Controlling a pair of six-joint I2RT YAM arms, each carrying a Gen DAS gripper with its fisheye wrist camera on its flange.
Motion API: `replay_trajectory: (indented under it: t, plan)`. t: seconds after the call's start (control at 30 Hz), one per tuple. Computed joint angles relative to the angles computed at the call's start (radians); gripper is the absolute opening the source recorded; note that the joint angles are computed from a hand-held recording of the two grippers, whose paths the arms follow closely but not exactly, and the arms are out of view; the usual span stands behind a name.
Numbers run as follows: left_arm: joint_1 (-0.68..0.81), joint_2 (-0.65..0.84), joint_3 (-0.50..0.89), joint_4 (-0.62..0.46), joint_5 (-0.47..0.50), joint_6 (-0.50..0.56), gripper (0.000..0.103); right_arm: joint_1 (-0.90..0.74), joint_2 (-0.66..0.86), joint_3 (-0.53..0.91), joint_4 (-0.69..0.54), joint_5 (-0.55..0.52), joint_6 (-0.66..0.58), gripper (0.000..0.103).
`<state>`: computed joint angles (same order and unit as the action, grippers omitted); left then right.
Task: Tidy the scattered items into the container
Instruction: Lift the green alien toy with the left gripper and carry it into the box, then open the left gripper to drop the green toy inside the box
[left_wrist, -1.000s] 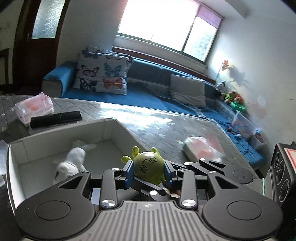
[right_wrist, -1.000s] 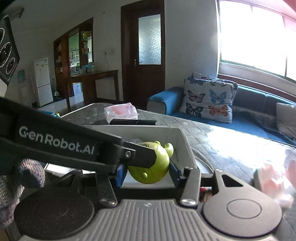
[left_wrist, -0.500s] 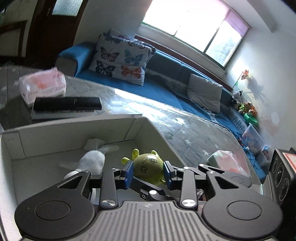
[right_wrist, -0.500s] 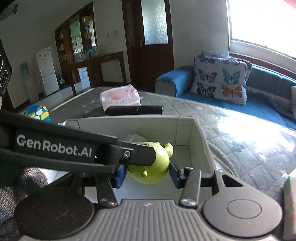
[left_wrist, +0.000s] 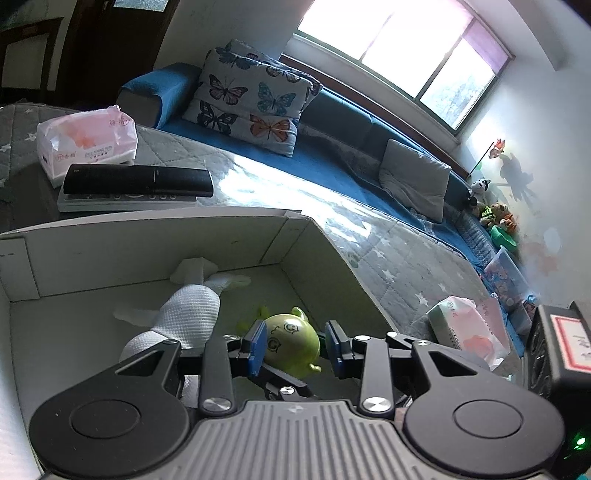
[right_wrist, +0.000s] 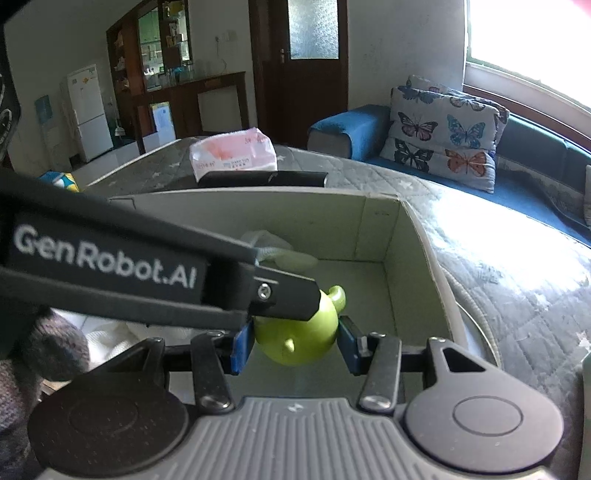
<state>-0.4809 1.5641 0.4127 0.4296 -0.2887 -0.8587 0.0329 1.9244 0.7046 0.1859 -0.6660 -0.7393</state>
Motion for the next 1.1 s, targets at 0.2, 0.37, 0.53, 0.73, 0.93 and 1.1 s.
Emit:
replay_trajectory:
  t: [0.2, 0.37, 0.53, 0.73, 0.93, 1.1]
  plan:
    - [-0.013, -0.009, 0.000, 0.001, -0.012, -0.002, 0.037, -0.008, 0.004, -0.002, 0.008, 0.002, 0.000, 0.050]
    - [-0.041, -0.036, 0.006, -0.034, -0.045, -0.006, 0.037, -0.021, -0.026, -0.017, 0.003, -0.017, -0.003, 0.054]
    - [-0.080, -0.077, 0.010, -0.082, -0.093, -0.016, 0.037, -0.041, -0.061, -0.027, -0.030, -0.050, -0.015, 0.066]
    - [-0.133, -0.112, 0.024, -0.136, -0.146, -0.032, 0.037, -0.081, -0.114, -0.061, -0.030, -0.074, -0.028, 0.076]
    - [-0.205, -0.155, 0.036, -0.196, -0.214, -0.050, 0.037, -0.149, -0.168, -0.071, -0.090, -0.125, -0.065, 0.081]
    - [-0.280, -0.195, 0.053, -0.259, -0.288, -0.073, 0.037, -0.206, -0.211, -0.093, -0.120, -0.170, -0.090, 0.087]
